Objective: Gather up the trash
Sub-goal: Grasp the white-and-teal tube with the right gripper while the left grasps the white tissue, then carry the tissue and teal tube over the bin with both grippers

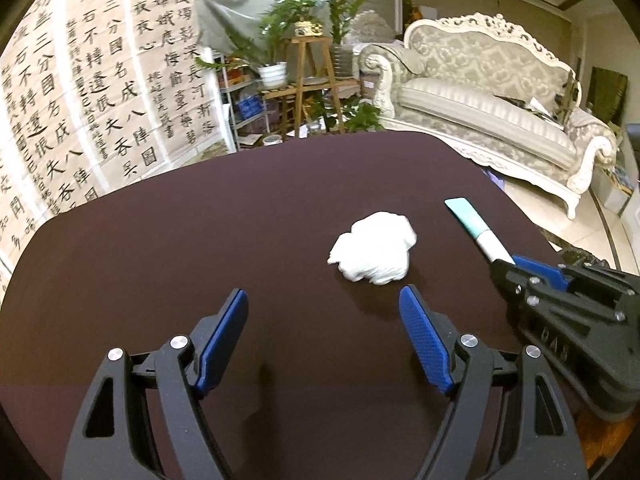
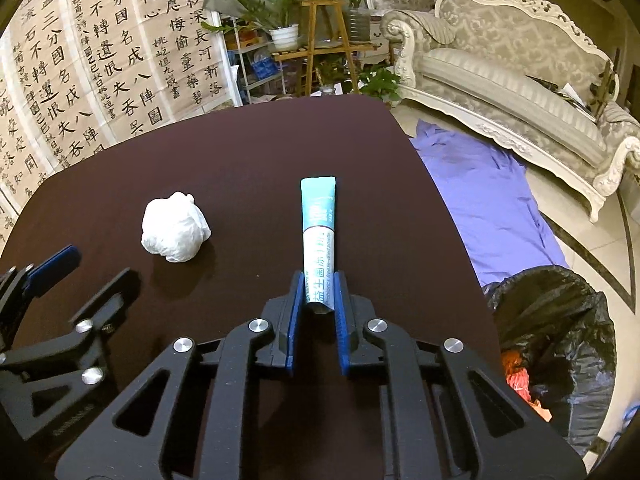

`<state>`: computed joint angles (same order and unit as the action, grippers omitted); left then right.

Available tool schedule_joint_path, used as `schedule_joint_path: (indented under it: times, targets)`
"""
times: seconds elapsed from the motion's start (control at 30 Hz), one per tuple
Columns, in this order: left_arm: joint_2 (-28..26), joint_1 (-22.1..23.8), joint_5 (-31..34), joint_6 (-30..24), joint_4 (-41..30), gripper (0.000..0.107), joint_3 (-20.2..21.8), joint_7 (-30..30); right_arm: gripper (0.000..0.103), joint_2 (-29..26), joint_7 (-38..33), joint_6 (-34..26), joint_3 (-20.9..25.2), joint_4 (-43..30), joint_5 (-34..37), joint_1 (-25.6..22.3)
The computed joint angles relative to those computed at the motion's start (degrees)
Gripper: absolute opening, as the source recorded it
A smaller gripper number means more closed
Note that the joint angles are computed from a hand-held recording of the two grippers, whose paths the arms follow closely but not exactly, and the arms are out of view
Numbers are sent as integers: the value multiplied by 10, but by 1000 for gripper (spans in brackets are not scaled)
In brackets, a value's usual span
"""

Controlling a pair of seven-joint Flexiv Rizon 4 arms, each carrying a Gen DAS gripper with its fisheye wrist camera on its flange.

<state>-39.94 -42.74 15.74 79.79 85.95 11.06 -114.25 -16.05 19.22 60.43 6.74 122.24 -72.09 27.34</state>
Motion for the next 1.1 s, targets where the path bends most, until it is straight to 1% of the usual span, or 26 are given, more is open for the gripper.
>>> schedule_joint_path:
  times: [0.2,0.43,0.57,0.6,0.63,0.67,0.73,0.83,0.97,1.1]
  targets:
    - [-24,1,-5,-36,-47,76,-5,1,14,-2,-1,6,-1,0,-5,-3]
    - [-40,8,-7,-63,-78,76,-21,4,14,-5,3,14,-3,-3,-10,-3]
    - [-43,20,-15,-71,-82,76,-39,12,14,-5,3,14,-4,-3,-10,-3]
    - [-43,24,-18,-70,-81,70,-44,14,14,-4,3,14,-4,-2,-10,-4]
    - [-42,34,-26,-70,-76,59,-57,24,14,-5,2,14,-4,-3,-10,-3]
    - [-41,40,-33,-70,-73,57,-66,32,14,-4,2,14,-4,-2,-10,-4]
    - [-40,50,-44,-64,-65,44,-82,49,14,-4,0,13,-4,-3,-9,-4]
    - [-38,45,-49,-63,-61,37,-78,61,15,-7,-9,5,-3,-7,-3,-1]
    - [-36,32,-46,-63,-60,35,-61,54,15,-8,-20,-9,0,-10,6,6]
    - [-26,18,-35,-50,-45,34,-43,34,14,-3,-6,-9,0,-4,0,8]
